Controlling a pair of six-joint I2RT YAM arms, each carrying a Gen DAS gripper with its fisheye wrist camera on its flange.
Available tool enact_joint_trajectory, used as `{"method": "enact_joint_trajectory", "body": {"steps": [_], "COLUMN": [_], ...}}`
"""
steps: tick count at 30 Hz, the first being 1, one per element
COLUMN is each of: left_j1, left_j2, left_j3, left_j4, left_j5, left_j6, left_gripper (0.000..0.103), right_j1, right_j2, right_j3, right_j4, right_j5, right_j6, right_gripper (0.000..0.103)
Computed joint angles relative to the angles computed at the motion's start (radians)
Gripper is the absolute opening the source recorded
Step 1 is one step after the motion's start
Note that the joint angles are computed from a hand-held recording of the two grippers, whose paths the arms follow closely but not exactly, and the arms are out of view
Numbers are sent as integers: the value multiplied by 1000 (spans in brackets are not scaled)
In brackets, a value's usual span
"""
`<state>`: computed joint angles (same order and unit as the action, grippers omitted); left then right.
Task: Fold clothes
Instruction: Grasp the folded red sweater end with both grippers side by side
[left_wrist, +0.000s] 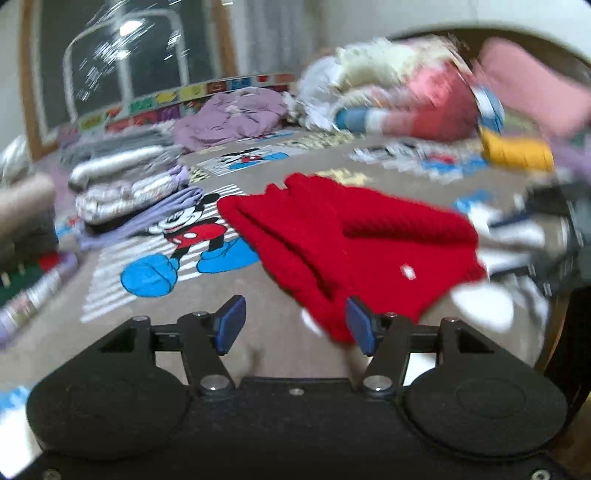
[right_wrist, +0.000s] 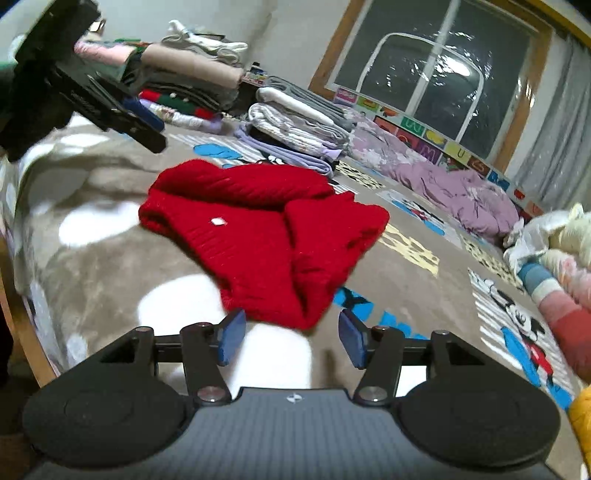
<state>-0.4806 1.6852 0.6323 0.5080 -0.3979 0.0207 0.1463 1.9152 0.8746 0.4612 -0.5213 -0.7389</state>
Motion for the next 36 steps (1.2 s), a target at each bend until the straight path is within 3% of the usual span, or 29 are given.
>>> {"method": "enact_joint_trajectory", "body": {"steps": [7,10,16,21,27,36], "left_j1": [-121,-130,-81,-54,-65,-148], "left_j2": [206,308,370,406,401,307], "left_j3": [110,132,135,163,196,130], "left_j4": [10,113,266,306,244,153], "left_j5": [-211,-246,-197,-154,-155,-206], "left_j6": [351,473,519,466,425,425], "left_gripper": [59,57,56,45,24,20], "right_j1": [39,50,50,50,46,23], "right_j2": [48,84,142,168,165,81], "right_j3": [13,31,58,47,91,18], "right_j4": [63,99,171,229,142,79], "right_j5": [116,119,76,40,5,-39], "right_j6": [-94,-136,-142,-130,-106,-136], "right_gripper": [61,61,61,43,26,20]}}
